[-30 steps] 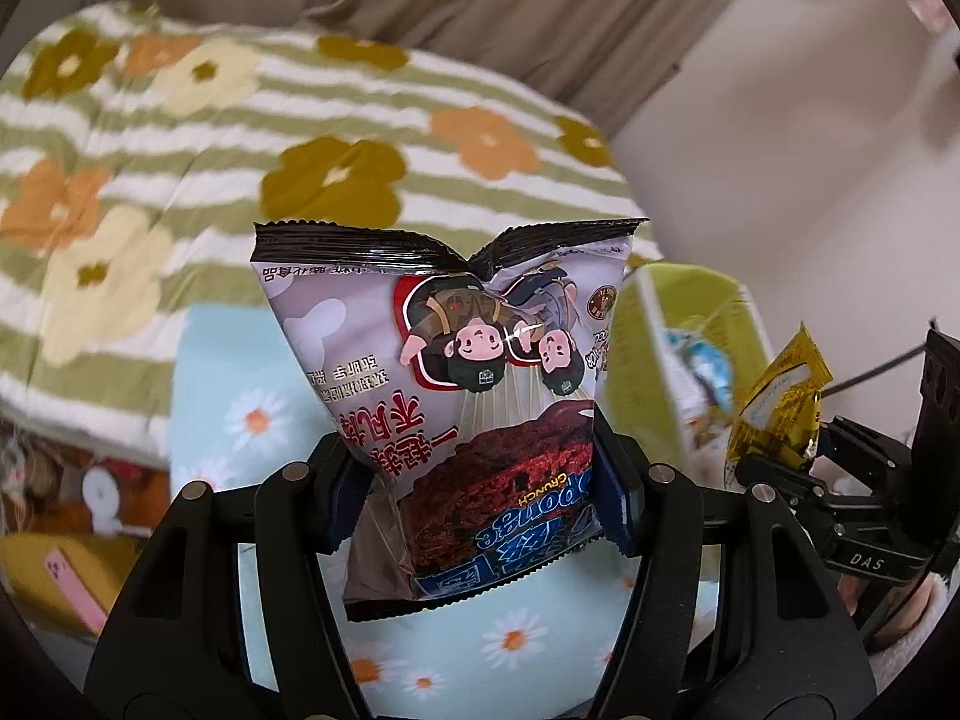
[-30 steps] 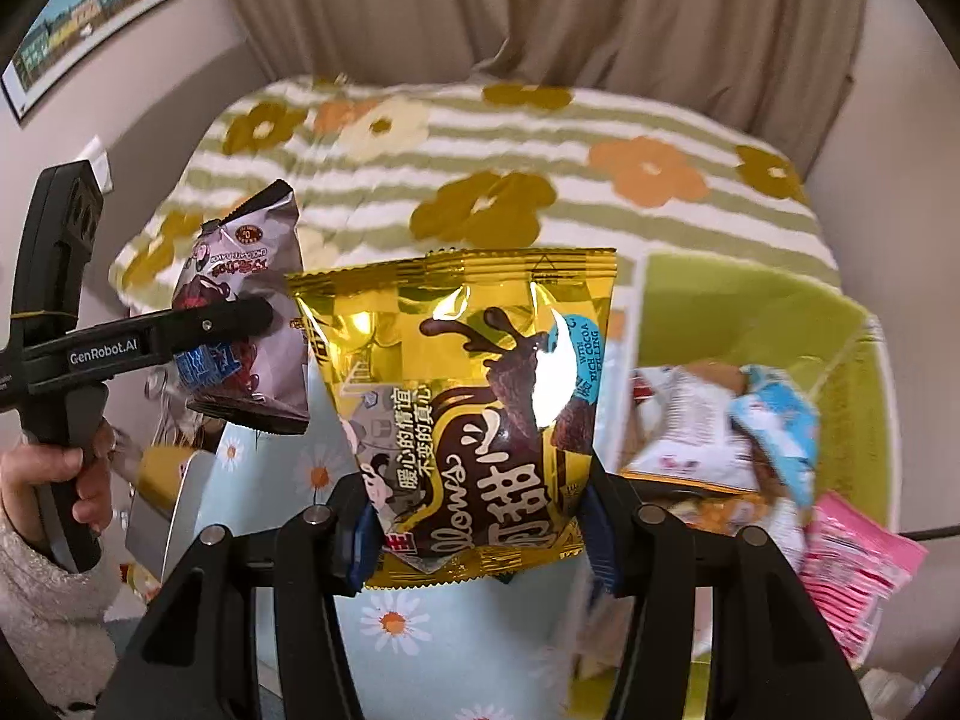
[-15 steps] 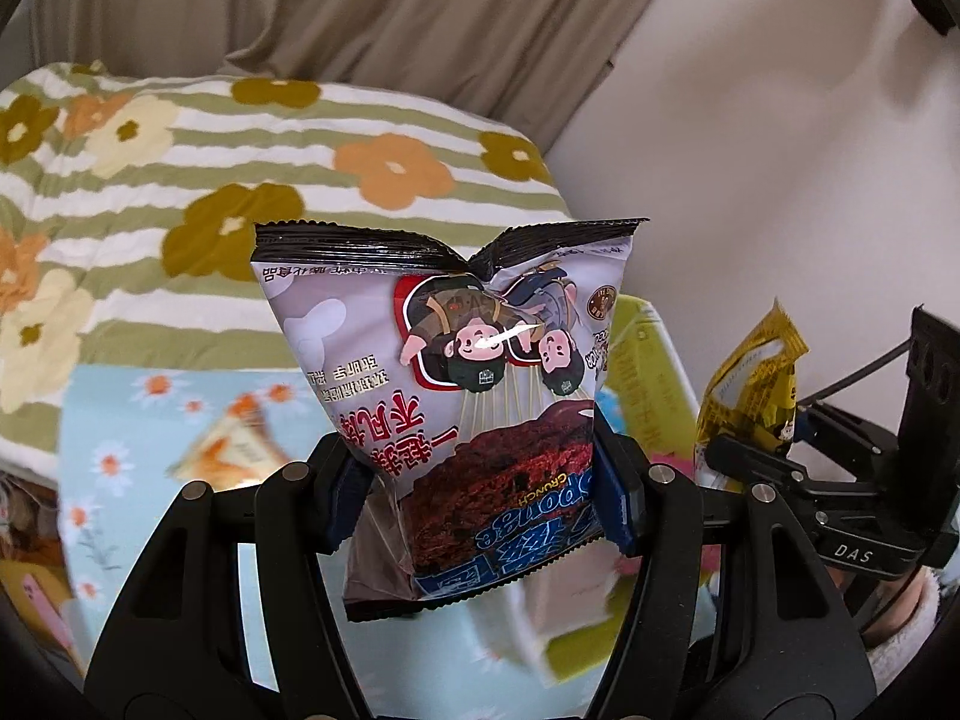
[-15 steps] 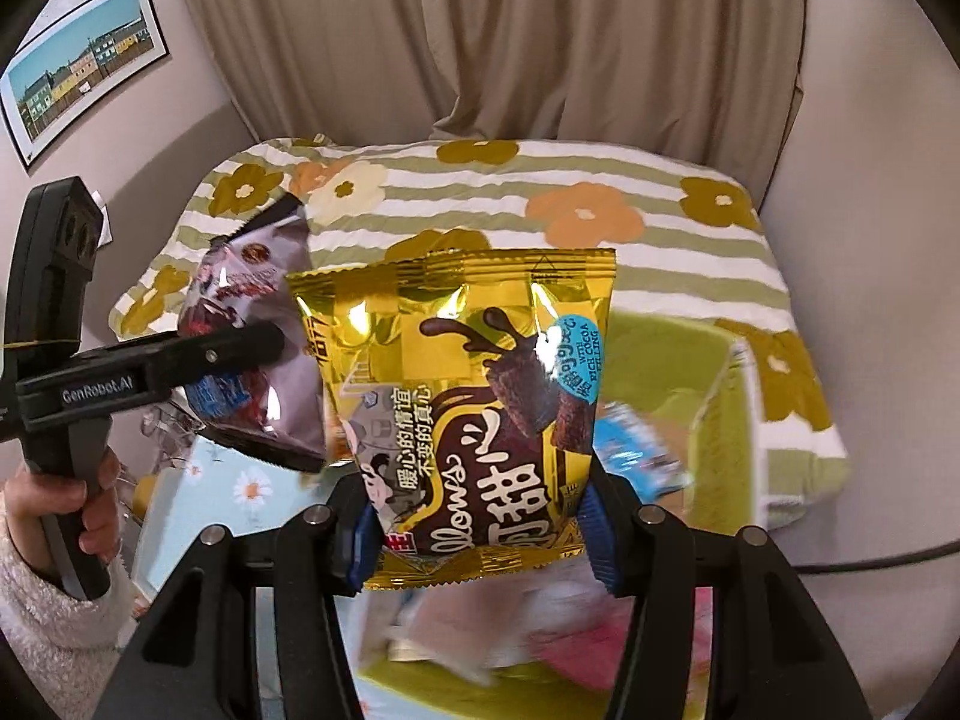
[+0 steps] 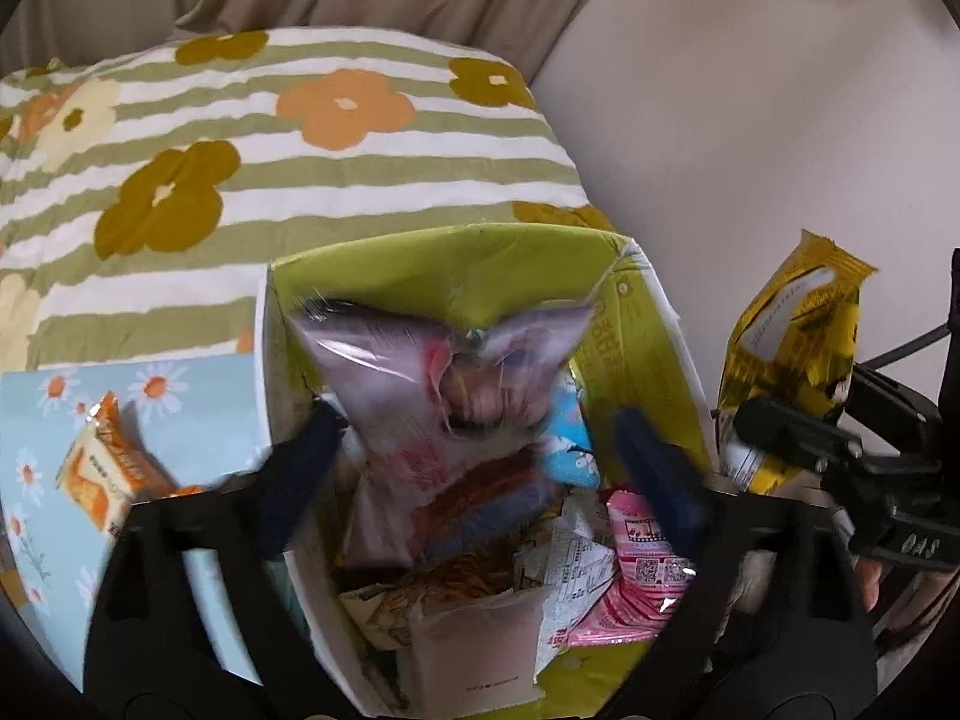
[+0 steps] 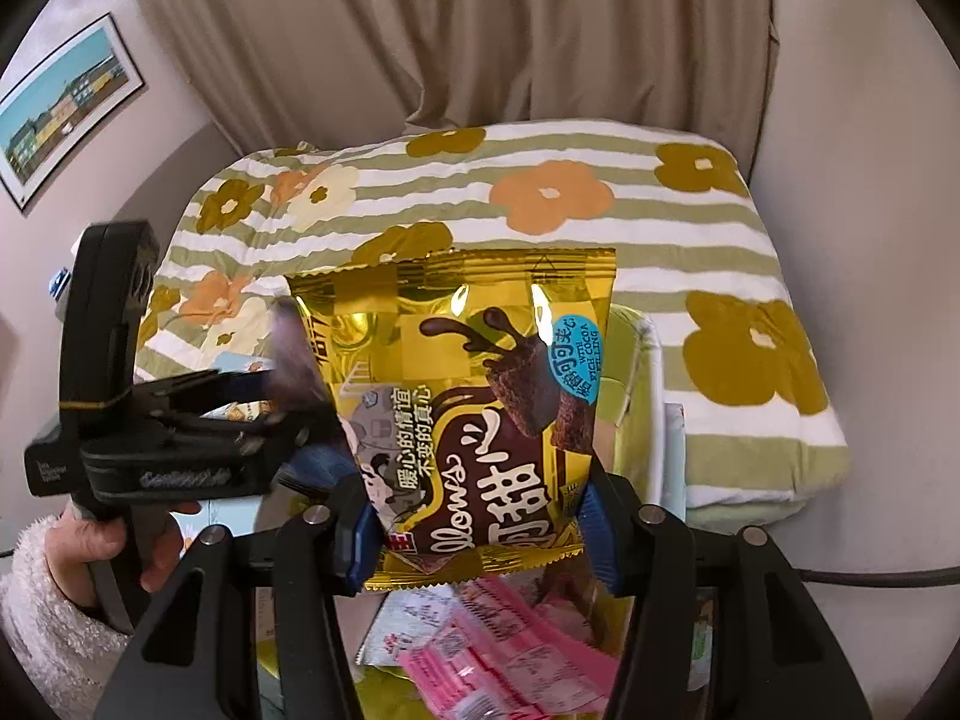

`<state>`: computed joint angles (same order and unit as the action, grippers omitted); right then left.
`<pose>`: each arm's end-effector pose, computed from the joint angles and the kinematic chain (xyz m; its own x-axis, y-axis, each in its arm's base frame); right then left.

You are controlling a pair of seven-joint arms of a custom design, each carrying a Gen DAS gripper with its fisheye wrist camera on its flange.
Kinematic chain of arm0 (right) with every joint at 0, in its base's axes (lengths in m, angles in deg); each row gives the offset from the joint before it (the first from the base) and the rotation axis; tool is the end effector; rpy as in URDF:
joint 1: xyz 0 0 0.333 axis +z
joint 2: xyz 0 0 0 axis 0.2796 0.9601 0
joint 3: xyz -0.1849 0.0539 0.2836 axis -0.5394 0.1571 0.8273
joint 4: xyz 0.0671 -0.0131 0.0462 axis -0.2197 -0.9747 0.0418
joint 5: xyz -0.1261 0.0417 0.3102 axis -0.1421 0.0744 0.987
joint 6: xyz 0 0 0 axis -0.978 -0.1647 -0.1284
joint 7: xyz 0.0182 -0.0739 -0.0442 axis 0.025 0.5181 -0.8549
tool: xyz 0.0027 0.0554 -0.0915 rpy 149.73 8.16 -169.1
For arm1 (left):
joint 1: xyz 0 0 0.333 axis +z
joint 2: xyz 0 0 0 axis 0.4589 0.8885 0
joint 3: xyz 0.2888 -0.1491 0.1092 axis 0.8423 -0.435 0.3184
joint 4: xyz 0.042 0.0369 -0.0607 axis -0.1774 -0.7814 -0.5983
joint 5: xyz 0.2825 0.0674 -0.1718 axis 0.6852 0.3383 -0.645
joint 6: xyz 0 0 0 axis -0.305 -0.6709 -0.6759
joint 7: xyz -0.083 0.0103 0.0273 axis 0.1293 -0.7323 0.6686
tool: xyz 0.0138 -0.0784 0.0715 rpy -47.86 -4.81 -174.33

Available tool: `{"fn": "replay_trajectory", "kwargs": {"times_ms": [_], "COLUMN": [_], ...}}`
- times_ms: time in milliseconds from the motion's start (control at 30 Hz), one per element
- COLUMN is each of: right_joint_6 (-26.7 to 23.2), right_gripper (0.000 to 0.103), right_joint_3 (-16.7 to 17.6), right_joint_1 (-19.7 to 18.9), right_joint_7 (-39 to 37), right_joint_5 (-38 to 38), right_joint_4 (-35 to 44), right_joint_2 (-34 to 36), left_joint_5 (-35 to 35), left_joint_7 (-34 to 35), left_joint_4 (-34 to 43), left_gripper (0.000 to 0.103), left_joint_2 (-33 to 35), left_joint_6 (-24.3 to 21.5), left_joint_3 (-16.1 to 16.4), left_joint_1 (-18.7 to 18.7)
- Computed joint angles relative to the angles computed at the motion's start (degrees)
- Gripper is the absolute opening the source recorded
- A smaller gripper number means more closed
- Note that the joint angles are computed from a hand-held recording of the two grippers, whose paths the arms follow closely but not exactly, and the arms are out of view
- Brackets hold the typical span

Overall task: Organize snacks
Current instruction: 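Carry cookie bag and chocolate bag into the box and open both tools, then grasp orange cake pack with left tool while right tool grasps dark green bar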

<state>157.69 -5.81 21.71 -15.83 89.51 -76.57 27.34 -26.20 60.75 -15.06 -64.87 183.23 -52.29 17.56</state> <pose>0.4990 0.0496 0.6845 0.3006 -0.9272 -0.2236 -0.8500 -0.1541 -0.5037 0.5410 -0.2265 0.6525 -0.1634 -0.9112 0.3781 -0.9066 -0.0125 -0.4218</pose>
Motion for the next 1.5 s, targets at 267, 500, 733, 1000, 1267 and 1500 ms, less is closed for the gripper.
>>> {"fn": "replay_trajectory", "kwargs": {"times_ms": [267, 500, 733, 1000, 1267, 1500], "right_joint_6": [-1.1, 1.0, 7.8, 4.9, 9.9, 14.2], "right_gripper": [0.051, 0.08, 0.102, 0.102, 0.102, 0.102], "right_joint_3": [-0.4, 0.4, -0.5, -0.4, 2.2, 5.6], "right_joint_1": [-0.5, -0.2, -0.3, 0.3, 2.8, 5.2], "right_joint_7": [0.1, 2.5, 0.2, -2.7, -0.6, 6.6], "right_joint_5": [0.8, -2.9, 0.8, 4.3, 3.8, 0.9], "right_joint_4": [0.8, 1.0, -5.1, -7.1, -9.7, -12.5], "right_joint_2": [1.5, 3.0, -1.2, -3.6, -7.5, -11.0], "left_joint_5": [6.1, 4.9, 11.5, 17.0, 16.9, 13.3], "left_joint_7": [-4.8, -5.9, -14.2, -21.2, -18.5, -7.8], "left_joint_4": [-4.9, -11.2, -19.1, -25.7, -28.8, -30.1], "left_gripper": [0.103, 0.103, 0.103, 0.103, 0.103, 0.103], "left_joint_2": [-3.8, -8.9, -15.8, -23.4, -29.2, -31.1], "left_joint_6": [1.2, 4.1, 8.5, 6.5, 4.2, 3.9], "left_joint_3": [0.9, 1.9, 3.3, 4.8, 7.8, 12.3], "left_joint_1": [-0.4, -0.4, 0.3, 1.8, 2.2, 1.0]}}
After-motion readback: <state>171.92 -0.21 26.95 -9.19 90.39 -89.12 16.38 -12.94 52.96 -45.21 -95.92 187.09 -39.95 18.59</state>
